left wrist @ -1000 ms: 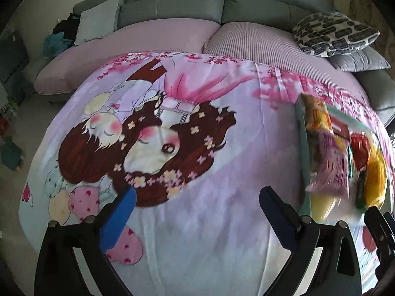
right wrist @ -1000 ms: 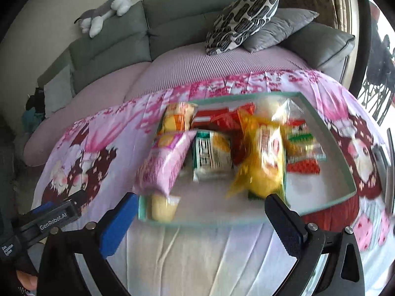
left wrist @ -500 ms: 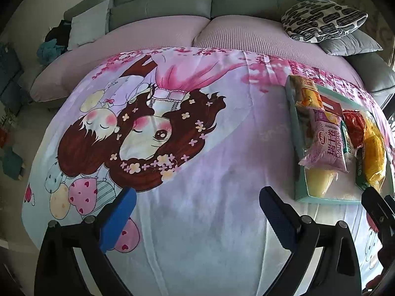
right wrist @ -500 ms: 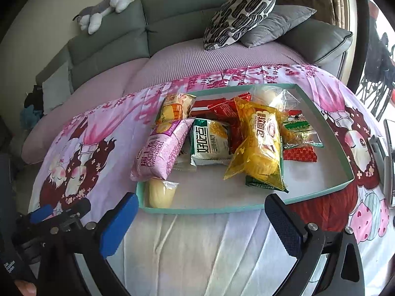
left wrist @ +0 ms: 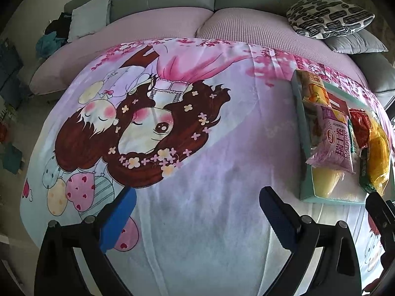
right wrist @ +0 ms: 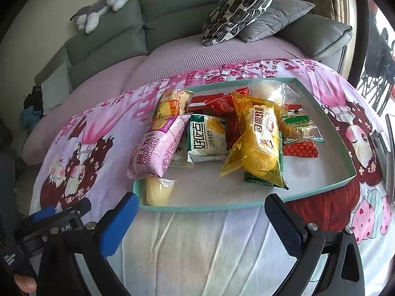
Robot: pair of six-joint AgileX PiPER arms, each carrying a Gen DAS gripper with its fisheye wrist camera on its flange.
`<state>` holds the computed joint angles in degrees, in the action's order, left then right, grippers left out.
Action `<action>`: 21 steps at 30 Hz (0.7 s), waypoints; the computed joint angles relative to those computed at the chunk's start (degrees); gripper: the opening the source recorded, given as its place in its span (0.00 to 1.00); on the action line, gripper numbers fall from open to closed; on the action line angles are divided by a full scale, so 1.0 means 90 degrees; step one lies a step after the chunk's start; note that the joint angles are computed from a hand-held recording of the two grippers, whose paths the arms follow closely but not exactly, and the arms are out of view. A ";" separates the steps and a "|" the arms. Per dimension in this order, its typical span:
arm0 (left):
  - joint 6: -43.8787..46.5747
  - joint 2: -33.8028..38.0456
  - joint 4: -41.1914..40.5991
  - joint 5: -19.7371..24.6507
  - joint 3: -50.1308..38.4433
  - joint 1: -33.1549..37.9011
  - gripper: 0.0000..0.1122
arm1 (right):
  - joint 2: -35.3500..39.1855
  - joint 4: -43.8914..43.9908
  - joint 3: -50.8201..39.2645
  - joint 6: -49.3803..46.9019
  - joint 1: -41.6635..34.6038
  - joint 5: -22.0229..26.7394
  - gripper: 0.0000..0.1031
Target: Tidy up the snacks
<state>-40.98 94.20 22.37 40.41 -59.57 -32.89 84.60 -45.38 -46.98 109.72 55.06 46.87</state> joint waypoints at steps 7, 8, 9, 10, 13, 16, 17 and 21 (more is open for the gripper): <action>0.0030 -0.0017 -0.0033 -0.0025 0.0008 -0.0028 0.89 | 0.0056 0.0090 -0.0023 -0.0095 -0.0040 -0.0075 1.00; 0.0047 -0.0018 -0.0045 -0.0035 0.0013 -0.0022 0.89 | 0.0070 0.0101 -0.0041 -0.0111 -0.0039 -0.0063 1.00; 0.0068 -0.0021 -0.0060 -0.0043 0.0017 -0.0016 0.89 | 0.0079 0.0116 -0.0049 -0.0135 -0.0043 -0.0070 1.00; 0.0098 -0.0027 -0.0081 -0.0056 0.0026 -0.0007 0.89 | 0.0085 0.0133 -0.0052 -0.0158 -0.0056 -0.0087 1.00; 0.0192 -0.0026 -0.0168 -0.0077 0.0029 0.0018 0.89 | 0.0090 0.0175 -0.0052 -0.0219 -0.0079 -0.0125 1.00; 0.0229 -0.0012 -0.0237 -0.0083 0.0021 0.0031 0.89 | 0.0088 0.0172 -0.0047 -0.0217 -0.0081 -0.0131 1.00; 0.0237 -0.0011 -0.0258 -0.0087 0.0020 0.0035 0.89 | 0.0091 0.0175 -0.0046 -0.0219 -0.0085 -0.0142 1.00; 0.0345 -0.0010 -0.0393 -0.0105 0.0017 0.0091 0.89 | 0.0098 0.0200 -0.0055 -0.0243 -0.0085 -0.0136 1.00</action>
